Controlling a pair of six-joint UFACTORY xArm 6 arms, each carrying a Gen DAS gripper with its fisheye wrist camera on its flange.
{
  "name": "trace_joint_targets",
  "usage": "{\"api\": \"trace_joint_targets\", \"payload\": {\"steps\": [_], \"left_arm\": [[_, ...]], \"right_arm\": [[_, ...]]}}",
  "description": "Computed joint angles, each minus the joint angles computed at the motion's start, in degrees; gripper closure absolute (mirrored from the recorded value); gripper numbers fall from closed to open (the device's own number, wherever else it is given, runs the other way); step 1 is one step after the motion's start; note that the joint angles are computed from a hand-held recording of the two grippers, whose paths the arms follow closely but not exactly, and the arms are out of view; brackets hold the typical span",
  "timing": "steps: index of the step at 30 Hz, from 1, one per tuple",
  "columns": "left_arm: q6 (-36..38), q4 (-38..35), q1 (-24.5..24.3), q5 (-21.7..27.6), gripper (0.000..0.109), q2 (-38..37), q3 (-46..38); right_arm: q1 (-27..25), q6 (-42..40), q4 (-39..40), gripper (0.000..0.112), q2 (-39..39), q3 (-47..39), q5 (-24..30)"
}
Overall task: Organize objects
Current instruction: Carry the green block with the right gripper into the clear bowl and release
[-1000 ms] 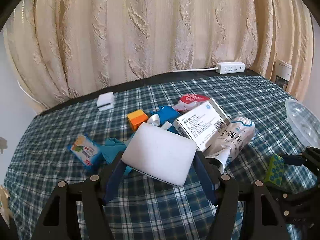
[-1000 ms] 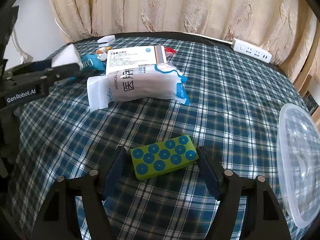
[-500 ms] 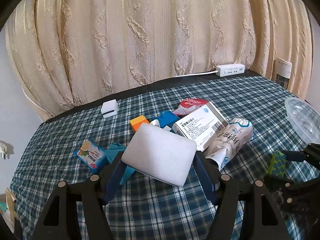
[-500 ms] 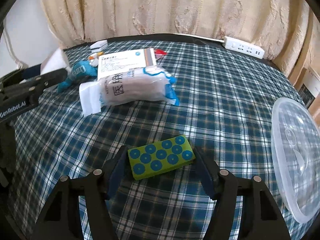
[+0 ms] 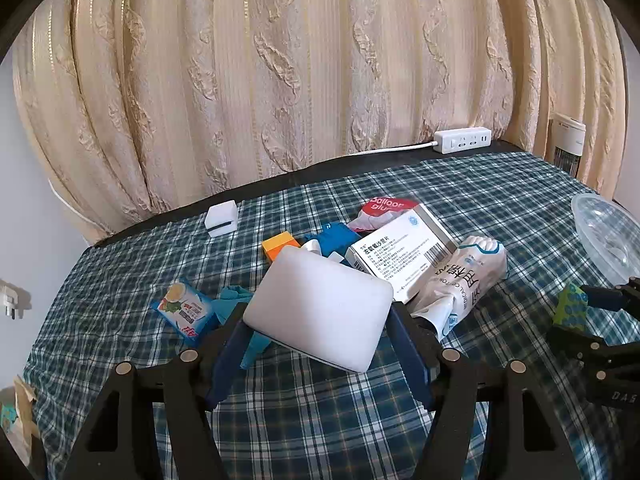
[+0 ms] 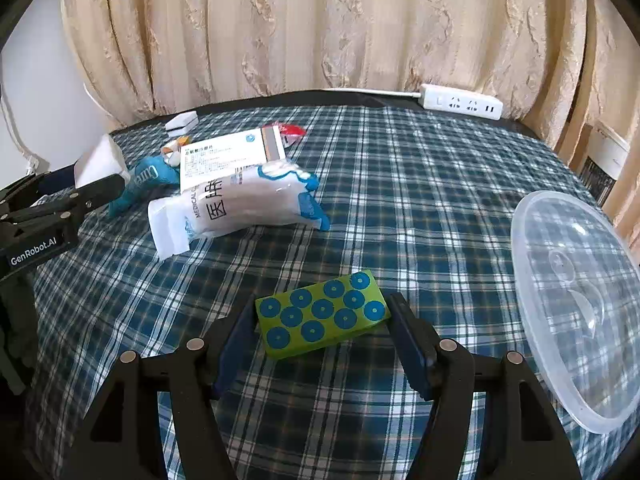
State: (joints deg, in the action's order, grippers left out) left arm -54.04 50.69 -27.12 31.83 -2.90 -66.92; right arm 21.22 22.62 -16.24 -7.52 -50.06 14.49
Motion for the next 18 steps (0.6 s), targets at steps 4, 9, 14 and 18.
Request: {"api": "trace_joint_targets", "payload": {"steps": [4,9,14,18], "left_arm": [[0.0,0.1,-0.1,0.1,0.037,0.0,0.0],[0.5,-0.8,-0.1,-0.4,0.037,0.5,-0.2],[1.8,-2.7,-0.7,0.6,0.037,0.9,-1.0],[1.3,-1.9,-1.8,2.0,0.037,0.8,-1.7]], "right_arm": [[-0.3,1.9,-1.2,0.046,-1.2,1.0,-1.0],[-1.2,4.3,-2.7,0.046,-4.4,3.0,-2.5],[-2.8,5.7,-3.5,0.046,-8.1,5.6,-3.7],[-4.8,5.7,-2.5,0.046,-10.7,7.7,-4.3]]}}
